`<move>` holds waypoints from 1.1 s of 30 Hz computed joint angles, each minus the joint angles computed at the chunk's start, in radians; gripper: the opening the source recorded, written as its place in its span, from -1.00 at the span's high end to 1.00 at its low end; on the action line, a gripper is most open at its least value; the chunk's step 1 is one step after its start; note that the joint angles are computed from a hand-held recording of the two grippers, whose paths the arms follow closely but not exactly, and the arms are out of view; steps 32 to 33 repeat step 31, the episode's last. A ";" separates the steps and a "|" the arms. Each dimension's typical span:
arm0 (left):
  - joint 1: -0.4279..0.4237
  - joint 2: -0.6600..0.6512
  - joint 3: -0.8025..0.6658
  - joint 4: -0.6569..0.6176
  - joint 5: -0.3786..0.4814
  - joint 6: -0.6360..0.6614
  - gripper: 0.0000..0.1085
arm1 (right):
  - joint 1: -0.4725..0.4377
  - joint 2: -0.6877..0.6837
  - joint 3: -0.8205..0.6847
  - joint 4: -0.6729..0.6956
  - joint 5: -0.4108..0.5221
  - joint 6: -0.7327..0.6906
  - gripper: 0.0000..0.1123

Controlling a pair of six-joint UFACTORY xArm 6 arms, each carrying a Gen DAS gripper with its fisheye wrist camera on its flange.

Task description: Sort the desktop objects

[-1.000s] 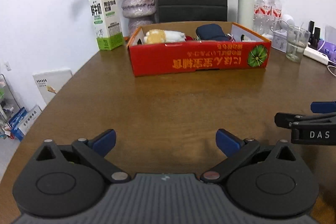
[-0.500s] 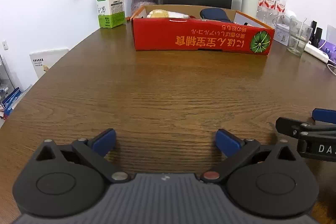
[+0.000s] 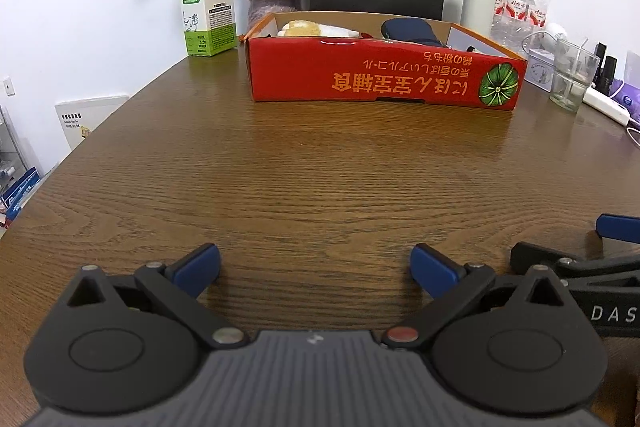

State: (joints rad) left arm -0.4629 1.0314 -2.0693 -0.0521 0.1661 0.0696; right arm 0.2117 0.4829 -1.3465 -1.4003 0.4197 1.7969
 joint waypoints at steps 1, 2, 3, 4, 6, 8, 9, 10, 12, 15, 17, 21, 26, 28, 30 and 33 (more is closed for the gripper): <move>0.000 0.000 0.000 -0.001 0.000 0.001 -0.90 | -0.001 0.000 0.000 0.000 -0.001 -0.001 -0.83; 0.000 0.000 0.000 -0.002 0.000 0.002 -0.90 | -0.001 0.000 0.000 0.000 -0.001 0.000 -0.83; 0.000 0.000 0.000 -0.002 0.000 0.002 -0.90 | -0.001 0.000 0.000 0.000 -0.001 0.000 -0.83; 0.000 0.000 0.000 -0.002 0.000 0.002 -0.90 | -0.001 0.000 0.000 -0.003 -0.003 0.004 -0.83; 0.001 0.000 0.001 -0.002 0.000 0.002 -0.90 | -0.006 -0.004 0.005 -0.021 -0.013 0.029 -0.83; 0.001 0.000 0.001 -0.004 -0.001 0.004 -0.90 | -0.012 -0.007 0.010 -0.039 -0.022 0.053 -0.83; 0.001 0.000 0.001 -0.006 -0.001 0.006 -0.90 | -0.010 -0.007 0.009 -0.032 -0.017 0.045 -0.83; 0.001 0.000 0.001 -0.006 -0.001 0.006 -0.90 | -0.003 -0.002 0.003 -0.003 0.003 0.014 -0.83; 0.001 -0.001 0.002 -0.006 -0.001 0.005 -0.90 | -0.001 0.000 -0.001 0.010 0.012 0.000 -0.83; 0.000 -0.001 0.001 -0.008 0.000 0.009 -0.90 | -0.002 -0.001 0.001 0.008 0.012 0.002 -0.83; 0.000 -0.001 0.003 -0.008 -0.001 0.008 -0.90 | -0.005 0.000 0.001 0.007 0.010 0.003 -0.83; -0.001 -0.003 0.005 -0.019 -0.001 0.021 -0.90 | -0.003 0.001 -0.002 0.011 0.014 0.000 -0.83; -0.001 -0.004 0.006 -0.019 -0.002 0.021 -0.90 | -0.004 0.001 -0.001 0.010 0.013 0.000 -0.83; -0.001 -0.004 0.006 -0.022 -0.002 0.024 -0.90 | -0.004 0.001 -0.001 0.010 0.013 0.000 -0.83; -0.002 -0.006 0.011 -0.026 -0.005 0.028 -0.90 | -0.004 0.001 -0.001 0.010 0.013 0.000 -0.83; -0.002 -0.007 0.012 -0.025 -0.005 0.026 -0.90 | -0.003 0.001 -0.001 0.010 0.013 0.000 -0.83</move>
